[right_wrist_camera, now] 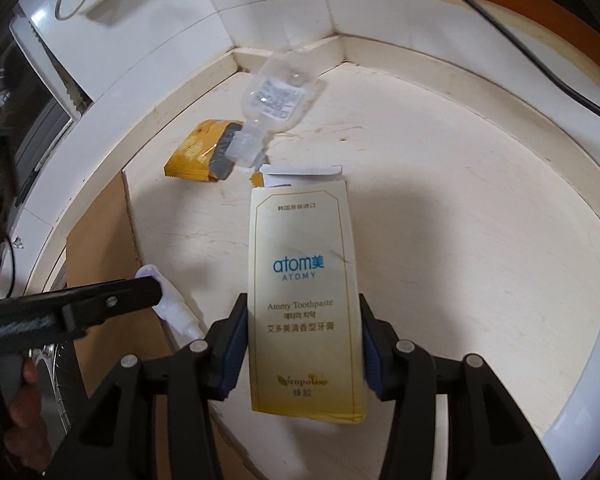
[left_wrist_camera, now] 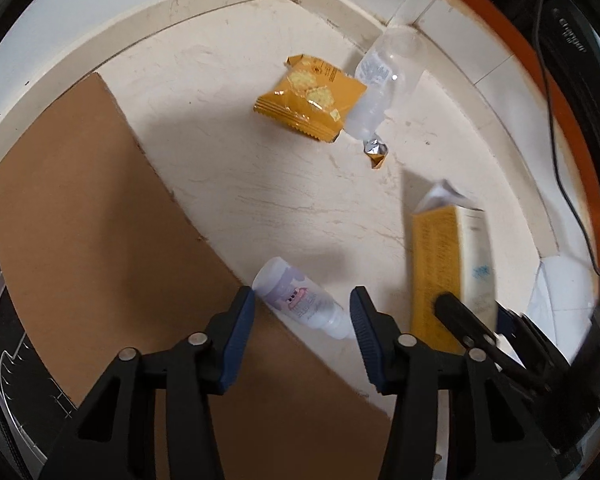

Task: Collect trash
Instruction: 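Grasp the Atomy toothpaste box with the right gripper while the left grasps the dropper bottle, then carry the toothpaste box and dropper bottle down over the trash bin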

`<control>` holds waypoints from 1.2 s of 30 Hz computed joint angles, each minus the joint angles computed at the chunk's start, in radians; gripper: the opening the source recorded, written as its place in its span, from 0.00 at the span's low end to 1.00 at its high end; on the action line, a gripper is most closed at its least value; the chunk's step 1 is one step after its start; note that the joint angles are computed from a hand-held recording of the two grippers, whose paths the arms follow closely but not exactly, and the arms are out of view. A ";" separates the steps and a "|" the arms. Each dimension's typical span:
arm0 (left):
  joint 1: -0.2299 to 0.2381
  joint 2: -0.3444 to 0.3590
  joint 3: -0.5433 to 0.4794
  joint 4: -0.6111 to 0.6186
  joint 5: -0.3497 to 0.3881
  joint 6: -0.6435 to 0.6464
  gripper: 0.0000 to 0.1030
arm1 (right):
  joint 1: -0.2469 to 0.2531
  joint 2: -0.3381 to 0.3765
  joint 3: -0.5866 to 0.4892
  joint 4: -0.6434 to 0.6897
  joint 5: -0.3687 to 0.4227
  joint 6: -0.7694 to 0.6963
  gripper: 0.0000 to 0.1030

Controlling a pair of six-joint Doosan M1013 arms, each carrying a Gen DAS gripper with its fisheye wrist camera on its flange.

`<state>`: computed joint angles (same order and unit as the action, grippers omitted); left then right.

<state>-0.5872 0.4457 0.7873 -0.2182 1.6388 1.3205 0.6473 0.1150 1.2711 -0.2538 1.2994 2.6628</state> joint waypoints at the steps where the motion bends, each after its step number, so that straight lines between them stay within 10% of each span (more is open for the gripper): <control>1: -0.004 0.003 -0.003 0.009 0.001 -0.004 0.45 | 0.003 -0.007 0.005 -0.004 -0.001 0.005 0.48; 19: -0.107 0.032 -0.037 0.160 0.004 0.045 0.22 | 0.048 -0.088 0.077 -0.038 0.028 0.074 0.47; 36: -0.207 -0.194 0.101 0.025 -0.077 0.139 0.22 | 0.221 -0.188 0.055 -0.207 0.188 0.220 0.47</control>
